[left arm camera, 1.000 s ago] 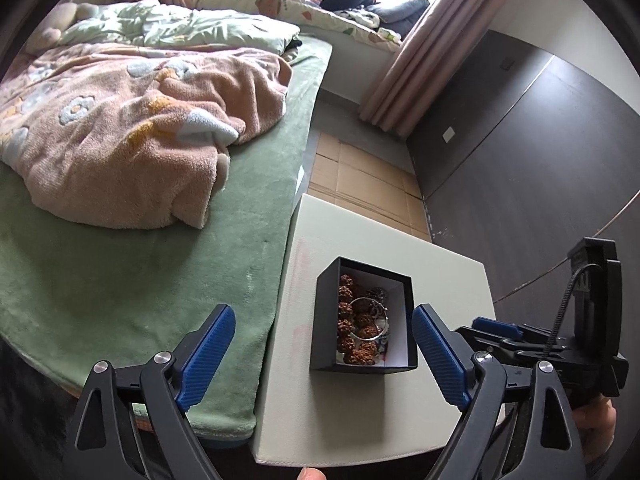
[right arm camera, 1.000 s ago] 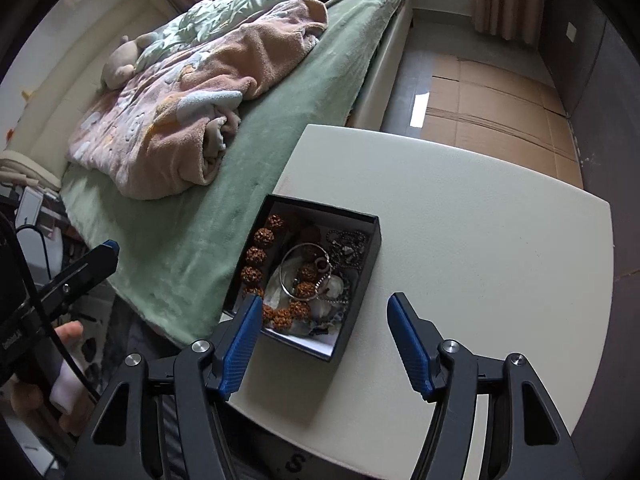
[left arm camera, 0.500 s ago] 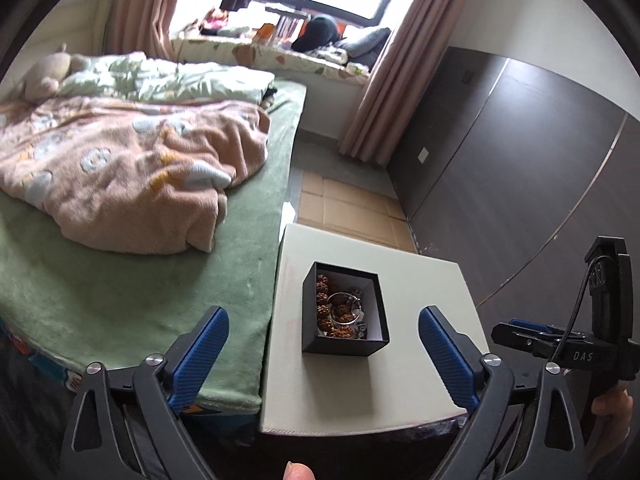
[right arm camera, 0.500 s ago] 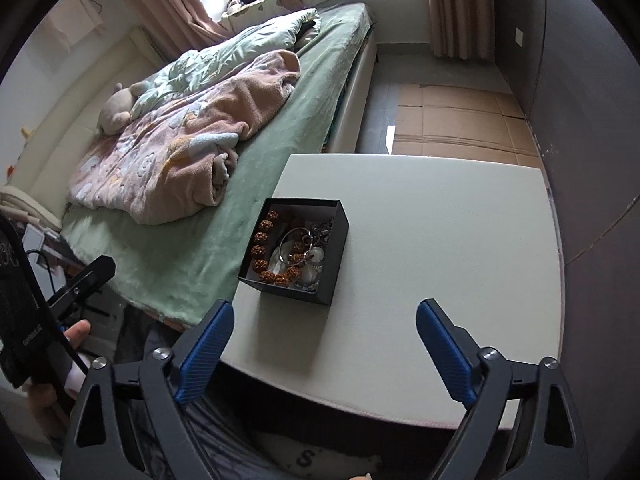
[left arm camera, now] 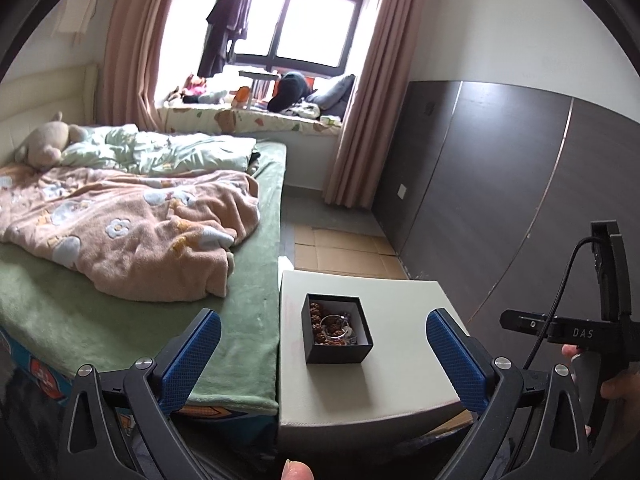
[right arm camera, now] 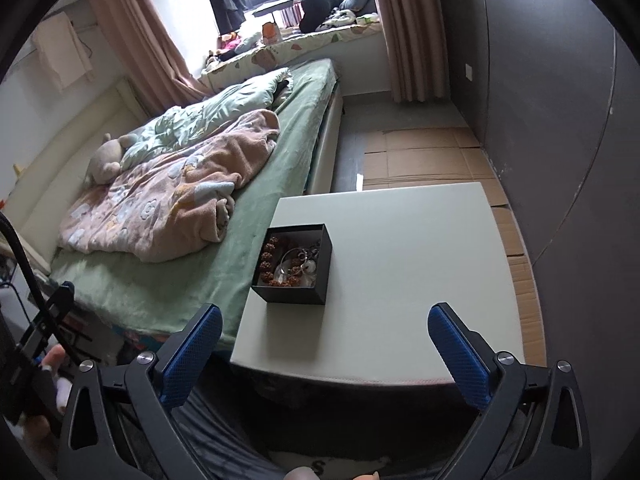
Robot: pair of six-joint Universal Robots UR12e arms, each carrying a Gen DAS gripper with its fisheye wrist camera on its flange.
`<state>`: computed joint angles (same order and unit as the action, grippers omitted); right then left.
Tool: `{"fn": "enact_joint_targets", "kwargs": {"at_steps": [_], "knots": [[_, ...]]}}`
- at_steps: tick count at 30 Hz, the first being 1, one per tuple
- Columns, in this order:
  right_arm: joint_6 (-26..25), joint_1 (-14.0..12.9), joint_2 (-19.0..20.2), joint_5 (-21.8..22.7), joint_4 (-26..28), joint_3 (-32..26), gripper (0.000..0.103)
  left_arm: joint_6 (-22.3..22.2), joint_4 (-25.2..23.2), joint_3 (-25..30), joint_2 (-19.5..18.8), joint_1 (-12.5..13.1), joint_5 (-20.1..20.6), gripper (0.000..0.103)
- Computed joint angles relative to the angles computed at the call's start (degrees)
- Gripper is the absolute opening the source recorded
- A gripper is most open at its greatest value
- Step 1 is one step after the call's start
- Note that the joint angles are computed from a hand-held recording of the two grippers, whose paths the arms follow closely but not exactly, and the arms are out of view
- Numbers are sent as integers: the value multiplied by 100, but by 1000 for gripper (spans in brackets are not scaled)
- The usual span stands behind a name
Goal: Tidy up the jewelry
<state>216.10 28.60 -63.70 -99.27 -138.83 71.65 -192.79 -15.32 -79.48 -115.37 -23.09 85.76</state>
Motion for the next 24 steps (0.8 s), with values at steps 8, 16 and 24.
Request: {"fn": "enact_joint_targets", "kwargs": {"at_steps": [8, 16, 24], "knots": [[409, 293, -216, -468, -154, 282, 103, 410, 365, -510, 348, -8, 190, 103], [546, 719, -243, -1115, -318, 435, 103, 707, 815, -945, 602, -32, 493, 103], [507, 1015, -129, -1812, -552, 396, 103, 849, 1003, -1160, 726, 5, 474, 103]]}}
